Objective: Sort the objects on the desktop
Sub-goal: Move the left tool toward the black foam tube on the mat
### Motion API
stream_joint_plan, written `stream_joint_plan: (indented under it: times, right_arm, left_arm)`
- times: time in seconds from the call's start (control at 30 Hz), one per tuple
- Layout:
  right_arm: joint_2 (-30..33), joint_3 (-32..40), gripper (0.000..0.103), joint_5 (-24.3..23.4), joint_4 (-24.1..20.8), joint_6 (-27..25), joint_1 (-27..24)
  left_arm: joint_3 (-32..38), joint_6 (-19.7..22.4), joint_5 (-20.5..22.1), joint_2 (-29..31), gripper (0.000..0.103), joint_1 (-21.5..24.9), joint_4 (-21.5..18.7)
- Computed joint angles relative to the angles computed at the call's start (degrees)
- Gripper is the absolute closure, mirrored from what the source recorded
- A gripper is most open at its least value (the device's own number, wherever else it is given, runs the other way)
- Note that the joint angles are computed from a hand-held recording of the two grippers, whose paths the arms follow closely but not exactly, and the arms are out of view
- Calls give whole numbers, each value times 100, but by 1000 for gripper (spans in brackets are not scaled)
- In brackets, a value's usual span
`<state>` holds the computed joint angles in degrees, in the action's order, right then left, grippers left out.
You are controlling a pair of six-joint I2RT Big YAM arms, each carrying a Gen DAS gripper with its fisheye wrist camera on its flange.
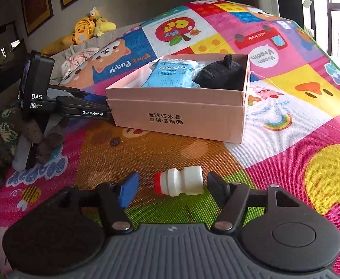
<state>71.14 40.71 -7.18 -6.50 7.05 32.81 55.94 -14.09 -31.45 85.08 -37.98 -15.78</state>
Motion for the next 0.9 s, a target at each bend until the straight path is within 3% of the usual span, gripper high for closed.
stream_joint_plan:
  times: [0.2,0.4,0.43,0.57,0.73,0.9]
  right_arm:
    - [11,12,30,117,2,82,1]
    - [20,20,30,105,-1,80,-4]
    - [26,23,29,98,0,75,-7]
    - [26,20,29,107,9,90,-1]
    - [27,-1,29,74,56,134,-16]
    - [29,2,26,74,62,157,-24]
  left_arm:
    - [-18,-42,-2,-25,46,31,4]
    - [-108,-49,265,-92,68,89,140]
    - [-106,-27,314,-90,75,87,153]
    - [-114,-110,124,-113,76,-34,57]
    - [-519,-376,-166,-602,77,-580,-107]
    - [-630,-988,-368,-864,76,-1313,-727]
